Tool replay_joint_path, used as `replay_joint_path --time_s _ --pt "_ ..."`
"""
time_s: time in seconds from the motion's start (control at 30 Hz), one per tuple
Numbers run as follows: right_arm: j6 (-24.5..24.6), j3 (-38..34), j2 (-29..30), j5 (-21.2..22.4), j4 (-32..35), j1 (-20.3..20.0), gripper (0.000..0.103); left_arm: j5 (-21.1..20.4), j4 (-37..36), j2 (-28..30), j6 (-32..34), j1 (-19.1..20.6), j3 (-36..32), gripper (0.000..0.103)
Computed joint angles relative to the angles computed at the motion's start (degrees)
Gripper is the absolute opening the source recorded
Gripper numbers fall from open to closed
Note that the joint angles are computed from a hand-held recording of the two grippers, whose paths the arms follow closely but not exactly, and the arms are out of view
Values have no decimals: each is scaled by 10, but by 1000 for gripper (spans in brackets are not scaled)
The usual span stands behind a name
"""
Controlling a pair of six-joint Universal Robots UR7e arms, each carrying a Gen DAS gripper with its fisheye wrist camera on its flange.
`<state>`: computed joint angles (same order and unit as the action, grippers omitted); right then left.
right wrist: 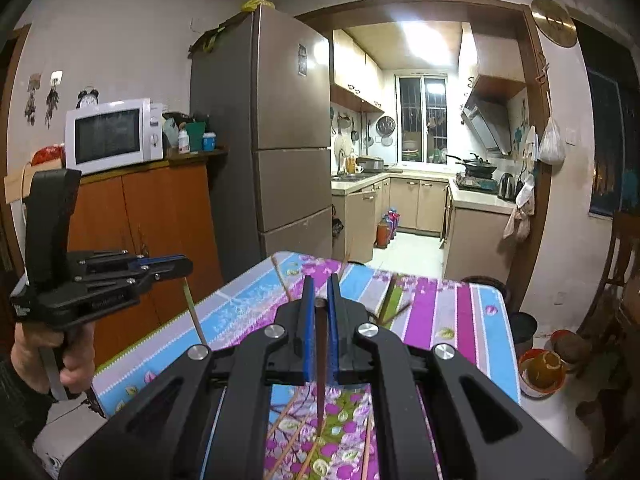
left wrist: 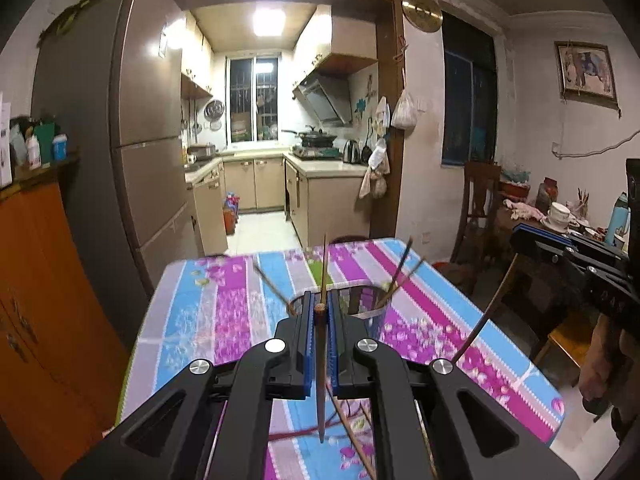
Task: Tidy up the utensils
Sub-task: 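Lift both held chopsticks and lower them into the blue holder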
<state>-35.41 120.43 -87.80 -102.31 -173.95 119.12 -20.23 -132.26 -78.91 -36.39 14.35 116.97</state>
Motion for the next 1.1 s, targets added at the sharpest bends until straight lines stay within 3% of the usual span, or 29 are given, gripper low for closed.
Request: replay_joint_path --time_s 0.37,0.63,1.1 --pt "22 -159 78 -11 54 27 5 35 -194 87 217 21 -135 8" --pt "15 -237 147 -20 63 23 5 21 -353 169 385 61 -226 8" --pt "25 -259 193 -9 81 -20 5 -22 -344 201 368 133 -235 8"
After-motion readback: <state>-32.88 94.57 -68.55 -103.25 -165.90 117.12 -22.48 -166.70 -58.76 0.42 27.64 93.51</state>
